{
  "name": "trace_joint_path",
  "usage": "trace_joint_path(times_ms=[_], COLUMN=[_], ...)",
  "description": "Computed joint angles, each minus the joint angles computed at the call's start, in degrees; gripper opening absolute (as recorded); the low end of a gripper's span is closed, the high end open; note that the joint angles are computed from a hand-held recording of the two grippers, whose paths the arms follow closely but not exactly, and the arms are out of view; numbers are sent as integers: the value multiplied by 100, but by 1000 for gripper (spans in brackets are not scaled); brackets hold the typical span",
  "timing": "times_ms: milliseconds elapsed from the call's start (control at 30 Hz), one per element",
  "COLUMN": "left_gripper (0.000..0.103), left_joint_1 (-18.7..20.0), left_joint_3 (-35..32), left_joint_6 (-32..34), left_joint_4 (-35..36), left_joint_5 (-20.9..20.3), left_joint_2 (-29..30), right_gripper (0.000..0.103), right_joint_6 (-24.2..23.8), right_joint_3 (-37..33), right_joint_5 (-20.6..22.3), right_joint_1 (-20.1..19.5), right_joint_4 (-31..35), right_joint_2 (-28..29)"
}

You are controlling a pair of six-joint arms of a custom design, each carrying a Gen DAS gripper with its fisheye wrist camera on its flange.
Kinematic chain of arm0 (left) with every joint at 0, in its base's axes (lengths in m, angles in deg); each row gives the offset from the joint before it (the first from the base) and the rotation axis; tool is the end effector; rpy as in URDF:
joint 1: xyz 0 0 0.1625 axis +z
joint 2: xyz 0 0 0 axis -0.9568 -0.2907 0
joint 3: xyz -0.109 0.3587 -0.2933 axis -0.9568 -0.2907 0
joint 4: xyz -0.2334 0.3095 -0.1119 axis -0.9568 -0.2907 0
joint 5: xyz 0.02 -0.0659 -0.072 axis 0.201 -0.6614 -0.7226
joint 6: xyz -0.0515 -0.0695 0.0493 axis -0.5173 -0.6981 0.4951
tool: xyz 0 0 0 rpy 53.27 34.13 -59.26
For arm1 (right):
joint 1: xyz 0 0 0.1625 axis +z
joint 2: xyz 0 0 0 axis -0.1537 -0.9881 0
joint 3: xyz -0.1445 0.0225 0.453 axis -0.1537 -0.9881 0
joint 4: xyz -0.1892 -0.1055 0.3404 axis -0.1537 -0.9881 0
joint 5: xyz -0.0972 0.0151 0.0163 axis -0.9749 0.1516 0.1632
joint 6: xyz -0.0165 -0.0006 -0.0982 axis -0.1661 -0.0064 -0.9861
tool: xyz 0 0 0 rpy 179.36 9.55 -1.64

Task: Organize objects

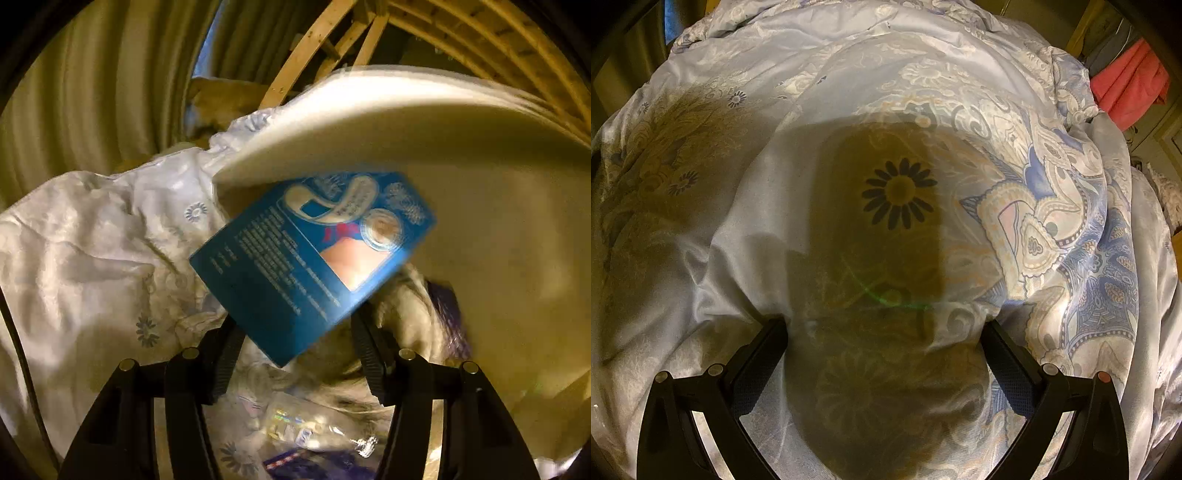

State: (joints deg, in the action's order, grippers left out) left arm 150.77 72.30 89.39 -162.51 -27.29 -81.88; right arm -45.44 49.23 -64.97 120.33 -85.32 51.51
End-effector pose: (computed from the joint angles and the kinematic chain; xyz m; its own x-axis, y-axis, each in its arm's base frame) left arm -0.0245 -0.8730 0.4296 -0.8934 0.2303 -0.3858 0.4205 0.7311 -0.5373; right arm 0.3500 -0.7678 0.0437 -0.5281 0.3622 0.7681 -0.0544 0.8882 -0.4562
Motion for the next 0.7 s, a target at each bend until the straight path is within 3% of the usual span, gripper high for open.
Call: trace_joint_path(times_ms=[333,467,567,700], left_gripper=[58,58,58,58], left_joint_1=[23,70,57,17], left_joint_3=[96,78,-456,-236], left_joint_6=[-121,-80,-254,-264], left_joint_4=[-300,-168,137,174], left_joint_5=[-173,-138,-42,45], left_joint_2=[-118,-120,174,75], right_gripper=[103,103,103,103], right_joint_6=[29,47,46,58], right_joint_3=[-23,-35,-36,-46], right_joint_5=[20,18,22,18], right_joint_1=[6,12,12,18], right_joint_4=[48,74,71,89], right_joint_2=[5,10,10,16])
